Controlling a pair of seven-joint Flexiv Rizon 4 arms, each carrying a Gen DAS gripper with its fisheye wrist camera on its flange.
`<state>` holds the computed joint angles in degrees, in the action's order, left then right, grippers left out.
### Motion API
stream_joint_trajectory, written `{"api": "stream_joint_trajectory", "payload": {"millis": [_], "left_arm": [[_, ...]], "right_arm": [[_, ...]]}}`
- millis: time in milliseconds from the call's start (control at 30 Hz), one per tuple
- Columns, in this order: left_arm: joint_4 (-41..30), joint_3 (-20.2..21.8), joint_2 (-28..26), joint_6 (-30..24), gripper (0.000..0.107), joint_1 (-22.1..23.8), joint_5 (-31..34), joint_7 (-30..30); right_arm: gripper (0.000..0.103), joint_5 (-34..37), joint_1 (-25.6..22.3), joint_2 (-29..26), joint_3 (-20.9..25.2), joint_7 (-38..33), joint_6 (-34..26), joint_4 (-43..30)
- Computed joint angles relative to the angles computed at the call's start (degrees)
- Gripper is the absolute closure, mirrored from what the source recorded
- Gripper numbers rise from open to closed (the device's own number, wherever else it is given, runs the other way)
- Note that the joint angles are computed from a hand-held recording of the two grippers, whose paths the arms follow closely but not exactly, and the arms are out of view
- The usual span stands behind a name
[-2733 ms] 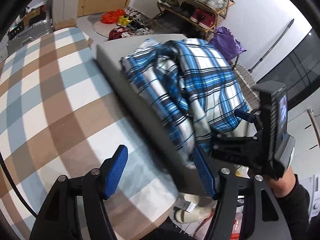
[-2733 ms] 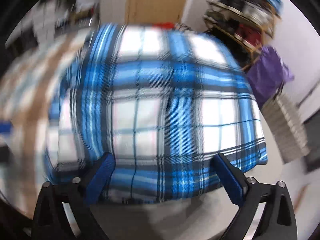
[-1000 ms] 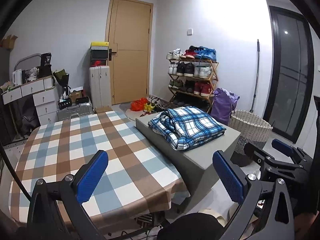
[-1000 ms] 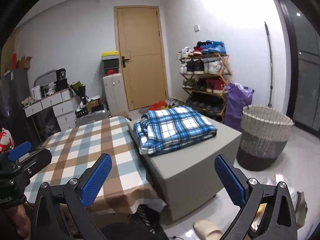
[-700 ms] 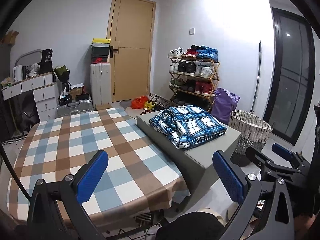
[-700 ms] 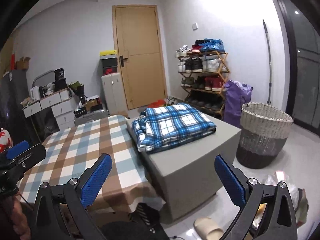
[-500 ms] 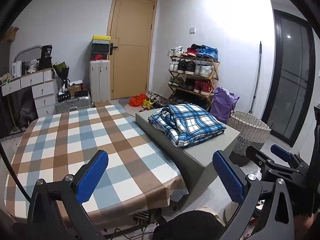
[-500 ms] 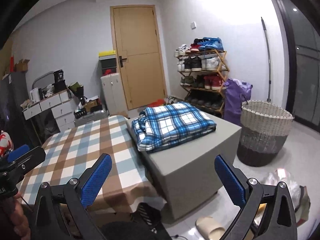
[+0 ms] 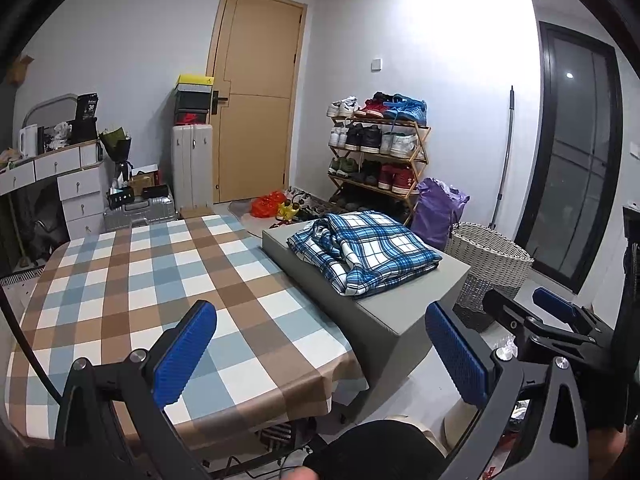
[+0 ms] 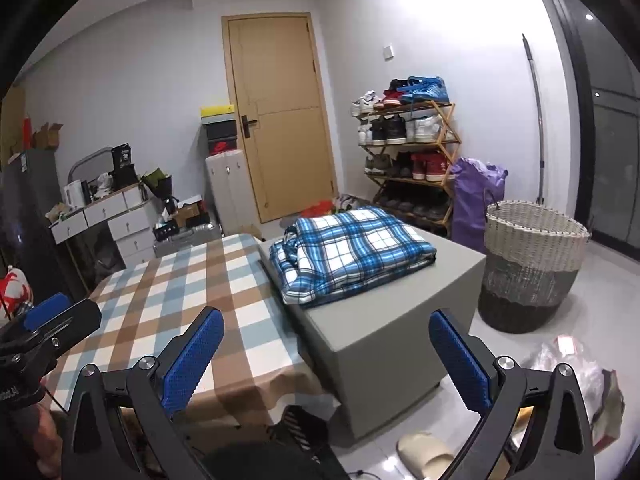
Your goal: Fold large clothes
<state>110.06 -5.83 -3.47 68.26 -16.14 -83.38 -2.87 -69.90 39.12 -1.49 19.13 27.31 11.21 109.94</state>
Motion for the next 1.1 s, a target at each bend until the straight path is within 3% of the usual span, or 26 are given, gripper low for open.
{"api": "stream_joint_trajectory", "payload": {"millis": [200, 1100], "left_arm": [[-0.4, -0.3, -0.2, 0.4, 0.005, -0.2, -3.4, 0.1], [0.9, -0.1, 0.3, -0.4, 0.005, -0.7, 1.1, -2.1]], "right_arm": [[0.000, 0.2, -0.2, 0.5, 0.1, 1.1, 1.4, 0.5], [0.000, 0.0, 0.2, 0.3, 0.3, 0.0, 0.2, -0.1]]}}
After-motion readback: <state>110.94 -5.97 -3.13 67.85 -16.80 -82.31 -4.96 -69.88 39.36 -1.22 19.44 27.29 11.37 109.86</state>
